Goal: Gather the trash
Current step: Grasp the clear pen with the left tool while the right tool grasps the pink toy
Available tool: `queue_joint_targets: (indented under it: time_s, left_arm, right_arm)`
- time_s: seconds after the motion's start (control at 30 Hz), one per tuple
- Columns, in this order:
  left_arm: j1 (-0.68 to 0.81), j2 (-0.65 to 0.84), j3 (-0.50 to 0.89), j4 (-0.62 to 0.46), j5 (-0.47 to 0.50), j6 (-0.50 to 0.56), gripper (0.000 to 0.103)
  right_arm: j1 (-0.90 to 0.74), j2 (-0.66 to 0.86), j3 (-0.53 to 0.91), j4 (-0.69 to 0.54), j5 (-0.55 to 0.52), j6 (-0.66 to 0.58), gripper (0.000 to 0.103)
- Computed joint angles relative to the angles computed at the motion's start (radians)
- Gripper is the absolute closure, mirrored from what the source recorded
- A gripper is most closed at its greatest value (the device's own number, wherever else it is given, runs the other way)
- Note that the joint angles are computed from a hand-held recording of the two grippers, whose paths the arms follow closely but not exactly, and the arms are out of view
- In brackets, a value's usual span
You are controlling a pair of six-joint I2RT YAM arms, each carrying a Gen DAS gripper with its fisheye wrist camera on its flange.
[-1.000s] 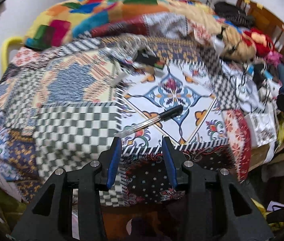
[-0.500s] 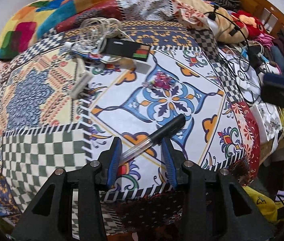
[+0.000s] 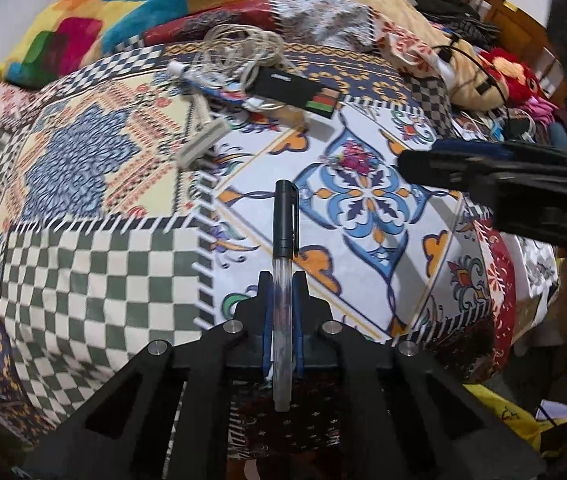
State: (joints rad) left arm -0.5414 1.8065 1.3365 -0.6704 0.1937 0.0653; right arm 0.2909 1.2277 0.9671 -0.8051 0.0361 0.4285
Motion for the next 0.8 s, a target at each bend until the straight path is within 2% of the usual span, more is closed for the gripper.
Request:
queue_joint_targets:
  time_s: [0.07,0.17,0.3,0.4,0.47,0.63,0.8]
  left_arm:
    - [0.004,0.000,-0.003,0.007,-0.007,-0.023,0.095]
    - [-0.019,-0.003,-0.010,0.030,-0.078,-0.044,0.095]
    - [-0.027,0.003,-0.010,0.045,-0.091,-0.036,0.095]
    - [-0.015,0.013,0.000,0.038,-0.072,-0.026,0.095]
    - [-0.024,0.015,0.006,0.030,-0.089,-0.009,0.095]
    - [-0.033,0.023,0.018,0.019,-0.104,-0.007,0.096]
    - [-0.027,0.045,0.062,-0.031,-0.091,-0.057,0.096]
  right_arm:
    - [-0.002,0.048,-0.005,0.041,-0.014,-0.016,0.057]
    - [-0.003,0.082,-0.027,0.112,-0.020,-0.027,0.060]
    - [0.032,0.109,-0.023,0.141,0.048,-0.035,0.065]
    - [0.064,0.132,-0.013,0.147,0.111,-0.052,0.077]
    - [0.078,0.133,-0.016,0.149,0.140,-0.069,0.078]
    - [0.045,0.133,-0.006,0.140,0.060,-0.082,0.079]
    - [0.063,0.110,0.007,0.096,0.061,-0.045,0.079]
